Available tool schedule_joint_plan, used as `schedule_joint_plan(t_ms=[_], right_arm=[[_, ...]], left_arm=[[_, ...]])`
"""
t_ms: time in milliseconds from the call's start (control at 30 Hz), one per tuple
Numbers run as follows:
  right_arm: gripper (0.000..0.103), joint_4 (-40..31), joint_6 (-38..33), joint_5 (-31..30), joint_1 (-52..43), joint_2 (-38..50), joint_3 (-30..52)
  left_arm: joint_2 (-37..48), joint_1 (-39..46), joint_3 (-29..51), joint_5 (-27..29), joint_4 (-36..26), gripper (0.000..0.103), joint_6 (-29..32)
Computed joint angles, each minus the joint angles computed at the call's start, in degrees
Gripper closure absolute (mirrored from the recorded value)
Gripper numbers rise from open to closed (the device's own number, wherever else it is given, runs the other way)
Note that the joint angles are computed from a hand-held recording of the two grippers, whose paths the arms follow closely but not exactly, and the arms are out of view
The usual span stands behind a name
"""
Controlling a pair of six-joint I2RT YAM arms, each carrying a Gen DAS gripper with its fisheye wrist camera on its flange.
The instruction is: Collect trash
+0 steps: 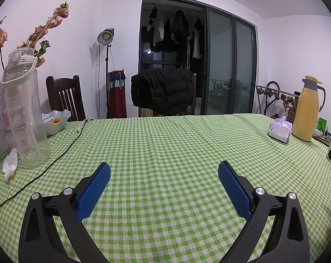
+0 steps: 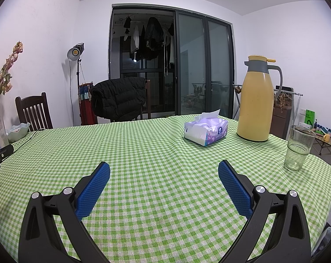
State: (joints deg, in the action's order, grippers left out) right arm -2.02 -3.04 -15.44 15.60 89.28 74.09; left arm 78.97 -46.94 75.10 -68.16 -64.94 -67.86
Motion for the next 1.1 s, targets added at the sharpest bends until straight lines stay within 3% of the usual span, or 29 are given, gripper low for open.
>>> schedule_joint_plan(t_ms=[567, 900, 1000, 1100], right_arm=[[0.008, -0.04, 0.02, -0.05, -0.03, -0.01, 0.02], [0.008, -0.06, 0.02, -0.08, -0.04, 0.00, 0.04], [0.008, -0.06, 0.02, -0.08, -0.04, 0.00, 0.04], [0.008, -0.25, 0.03, 0.03, -0.03, 0.03, 0.13]], left_arm=[[-0.05, 0.09, -0.08, 0.15, -0.05, 0.008, -0.08], [1.58, -0.68, 1.38, -0.09, -4.20, 0.008, -4.39], [0.73, -2.03, 0.32, -1.41, -1.49, 0.008, -1.87], [2.83, -1.88, 2.44, -1.26, -5.25, 0.008, -4.73]])
